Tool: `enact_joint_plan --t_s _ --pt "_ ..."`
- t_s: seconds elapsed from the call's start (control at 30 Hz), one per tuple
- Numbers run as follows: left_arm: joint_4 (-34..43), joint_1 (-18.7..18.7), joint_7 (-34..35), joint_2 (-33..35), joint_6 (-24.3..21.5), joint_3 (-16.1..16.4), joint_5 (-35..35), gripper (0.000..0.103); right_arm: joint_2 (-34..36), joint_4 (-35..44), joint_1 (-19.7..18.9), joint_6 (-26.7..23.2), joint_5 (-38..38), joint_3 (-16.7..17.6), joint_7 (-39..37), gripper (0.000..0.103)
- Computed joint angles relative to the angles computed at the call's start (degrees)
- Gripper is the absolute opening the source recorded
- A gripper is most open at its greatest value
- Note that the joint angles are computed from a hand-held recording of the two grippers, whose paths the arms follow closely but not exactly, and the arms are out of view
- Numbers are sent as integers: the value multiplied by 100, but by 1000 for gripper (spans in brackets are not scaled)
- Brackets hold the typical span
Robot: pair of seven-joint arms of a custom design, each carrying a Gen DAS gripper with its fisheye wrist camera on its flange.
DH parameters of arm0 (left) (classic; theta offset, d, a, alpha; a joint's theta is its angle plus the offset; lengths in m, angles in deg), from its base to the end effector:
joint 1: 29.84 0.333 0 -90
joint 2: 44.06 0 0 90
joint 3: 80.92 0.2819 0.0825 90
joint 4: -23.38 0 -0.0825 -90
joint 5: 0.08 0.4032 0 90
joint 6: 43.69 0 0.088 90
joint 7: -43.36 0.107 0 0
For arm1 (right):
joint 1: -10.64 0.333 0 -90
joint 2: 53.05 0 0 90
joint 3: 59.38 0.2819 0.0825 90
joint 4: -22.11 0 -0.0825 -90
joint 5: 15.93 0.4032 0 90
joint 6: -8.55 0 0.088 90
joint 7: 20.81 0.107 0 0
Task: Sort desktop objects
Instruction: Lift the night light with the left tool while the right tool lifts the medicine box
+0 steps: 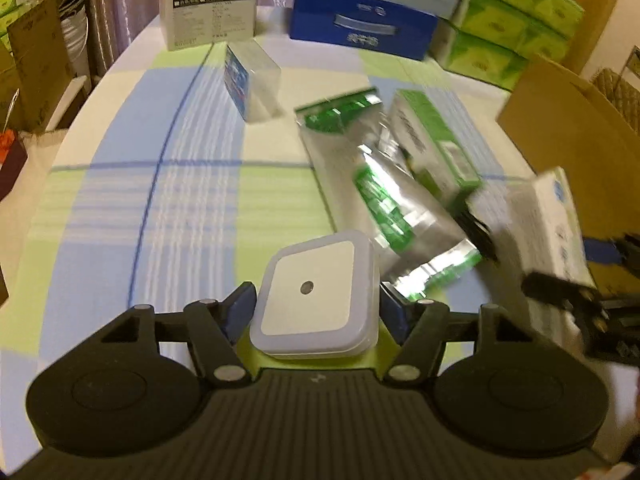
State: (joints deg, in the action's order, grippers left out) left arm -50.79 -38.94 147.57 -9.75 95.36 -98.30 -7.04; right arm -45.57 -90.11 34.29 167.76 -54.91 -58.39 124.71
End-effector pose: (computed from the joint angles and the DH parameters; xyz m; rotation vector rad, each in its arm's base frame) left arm 0.7068 -0.2897 0.4375 -1.4088 2.4927 -0.8732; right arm 0.5709 0.2921 0.4386 -1.7473 1.7184 -0.6439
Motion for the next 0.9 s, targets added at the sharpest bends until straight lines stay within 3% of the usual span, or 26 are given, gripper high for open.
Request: enact_joint_plan --t_s 0.2,0.33,0.57,0.7,0.9 --pt "-1877 200 202 -1326 456 -218 -563 62 -589 -675 -113 -27 27 167 538 68" --pt "-2518 122 316 -1717 645 -198 -827 60 -811 -957 -266 -142 114 374 710 68" --pt "-2696 59 368 -1808 903 -161 -1178 67 -847 -1026 -403 -226 212 539 680 68" --pt "-2535 130 205 -1709 629 -156 -1521 74 -828 -1027 -406 -221 247 554 671 68" --pt "-2488 116 70 -1676 657 -131 -1593 74 -794 -1008 -398 -228 245 551 653 68"
